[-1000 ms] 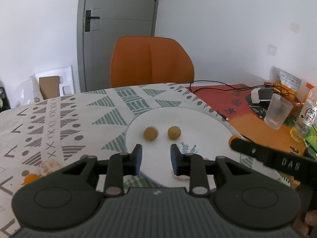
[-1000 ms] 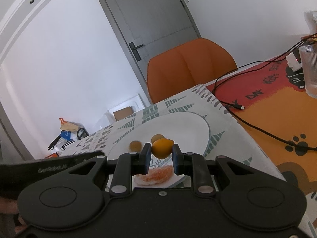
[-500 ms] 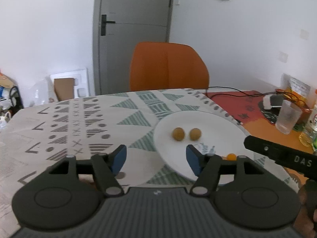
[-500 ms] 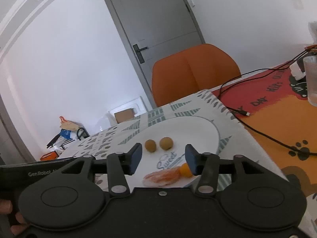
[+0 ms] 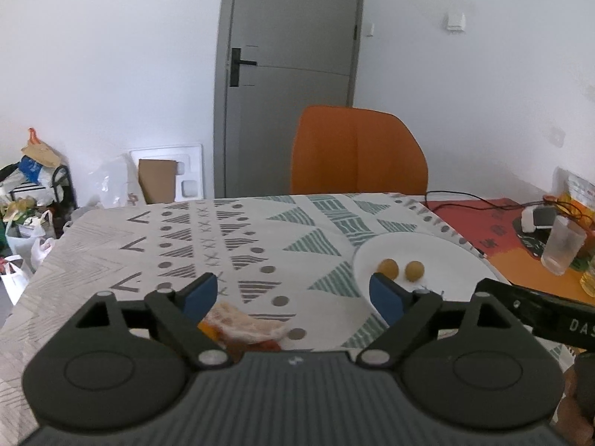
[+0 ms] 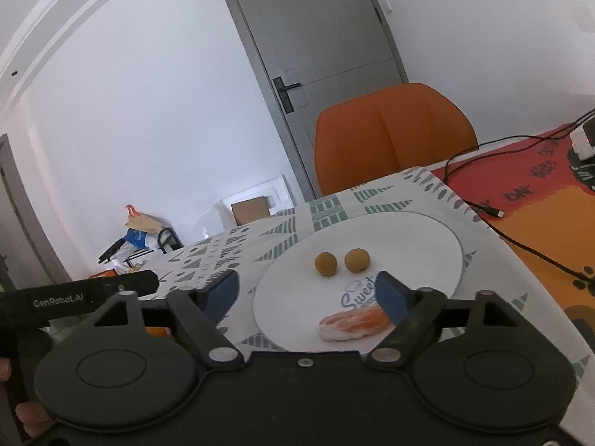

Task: Organize fruits
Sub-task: 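Move both open grippers back to the fruit pile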

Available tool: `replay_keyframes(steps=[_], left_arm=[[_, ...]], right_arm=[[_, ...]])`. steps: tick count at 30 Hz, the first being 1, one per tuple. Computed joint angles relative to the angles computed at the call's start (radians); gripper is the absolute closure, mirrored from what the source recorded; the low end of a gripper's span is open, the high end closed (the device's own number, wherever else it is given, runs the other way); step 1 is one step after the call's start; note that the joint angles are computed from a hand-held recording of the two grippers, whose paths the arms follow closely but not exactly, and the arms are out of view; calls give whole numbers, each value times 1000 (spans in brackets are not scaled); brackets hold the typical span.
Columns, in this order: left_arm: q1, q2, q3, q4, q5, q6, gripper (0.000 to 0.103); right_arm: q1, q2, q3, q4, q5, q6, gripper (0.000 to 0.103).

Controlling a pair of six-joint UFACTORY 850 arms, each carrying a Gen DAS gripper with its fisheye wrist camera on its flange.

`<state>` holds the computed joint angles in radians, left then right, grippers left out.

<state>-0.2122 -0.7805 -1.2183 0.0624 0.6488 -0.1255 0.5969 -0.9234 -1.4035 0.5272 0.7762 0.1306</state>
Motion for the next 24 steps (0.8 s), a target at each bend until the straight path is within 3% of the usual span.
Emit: replay_keyframes(steps=[6, 24], left_arm=[[24, 19, 34, -3, 26, -15, 15], [101, 38, 90, 9, 59, -77, 15]], right_arm=[[21, -7, -23, 27, -5, -47, 4], [64, -48, -115, 40, -65, -117, 2]])
